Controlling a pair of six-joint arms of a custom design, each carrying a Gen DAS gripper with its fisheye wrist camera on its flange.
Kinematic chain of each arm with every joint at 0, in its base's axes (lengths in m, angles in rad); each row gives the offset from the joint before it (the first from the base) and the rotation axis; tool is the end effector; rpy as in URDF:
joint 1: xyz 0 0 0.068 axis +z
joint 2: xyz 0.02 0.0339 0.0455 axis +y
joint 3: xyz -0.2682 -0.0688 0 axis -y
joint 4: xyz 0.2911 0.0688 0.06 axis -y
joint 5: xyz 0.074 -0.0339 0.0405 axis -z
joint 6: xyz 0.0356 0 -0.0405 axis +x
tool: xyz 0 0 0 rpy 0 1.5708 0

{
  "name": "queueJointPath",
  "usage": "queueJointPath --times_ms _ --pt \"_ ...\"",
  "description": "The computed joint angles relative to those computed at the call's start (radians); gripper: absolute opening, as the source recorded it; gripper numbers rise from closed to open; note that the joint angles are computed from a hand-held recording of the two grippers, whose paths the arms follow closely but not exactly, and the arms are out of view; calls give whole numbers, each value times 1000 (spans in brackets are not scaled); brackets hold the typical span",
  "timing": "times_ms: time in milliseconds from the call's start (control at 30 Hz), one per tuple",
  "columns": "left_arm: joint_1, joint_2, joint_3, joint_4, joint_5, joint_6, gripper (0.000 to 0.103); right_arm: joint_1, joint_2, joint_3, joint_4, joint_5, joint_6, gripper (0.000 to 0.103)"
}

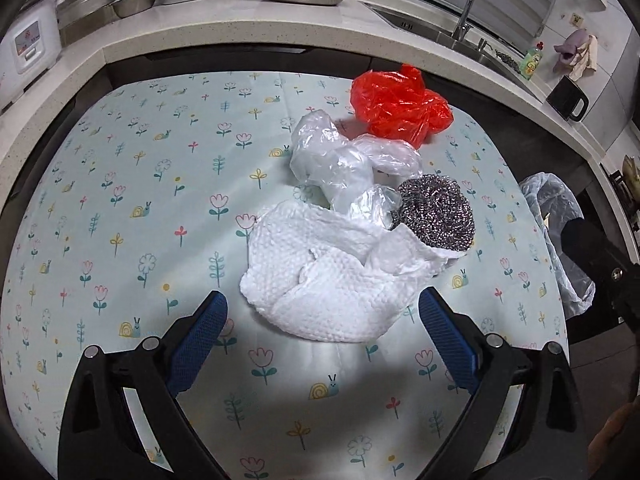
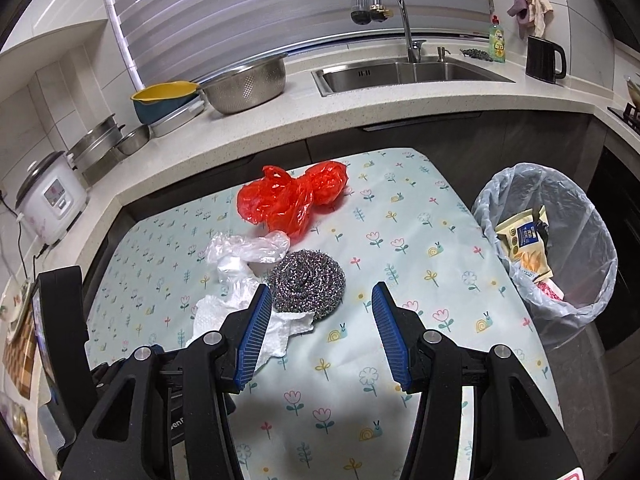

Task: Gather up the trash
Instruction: 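Move both open grippers back over the paper towel and plastic bags, then grasp the white paper towel with the left gripper while the right grasps the clear plastic bag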

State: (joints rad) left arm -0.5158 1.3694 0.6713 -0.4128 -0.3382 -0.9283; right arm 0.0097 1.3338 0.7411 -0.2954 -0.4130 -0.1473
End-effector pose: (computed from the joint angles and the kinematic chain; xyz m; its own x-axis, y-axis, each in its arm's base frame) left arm 0.2456 -0.1257 0.1387 -0.7370 -0.4503 -0.5040 -0.4220 0.8891 -0.1772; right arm 0.2991 0.0172 0.1786 -0.7290 -0.1415 -0.6698 -0.3731 0.9024 0.2154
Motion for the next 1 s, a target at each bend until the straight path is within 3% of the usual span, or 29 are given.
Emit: queueJointPath --times_ms 267,367,467,533,633,1000 --pt "64 83 -17 126 104 16 90 37 69 23 31 34 16 51" --pt "71 77 -26 136 112 30 74 56 90 31 39 42 24 51" --pt "79 54 -40 138 126 54 50 81 104 35 48 48 35 51" --pt "97 31 -56 144 160 64 24 102 107 35 52 52 43 51" --pt "115 -33 -86 129 177 76 13 132 109 36 59 56 50 51" --pt "178 -309 -201 -48 130 82 11 289 205 78 81 73 97 51"
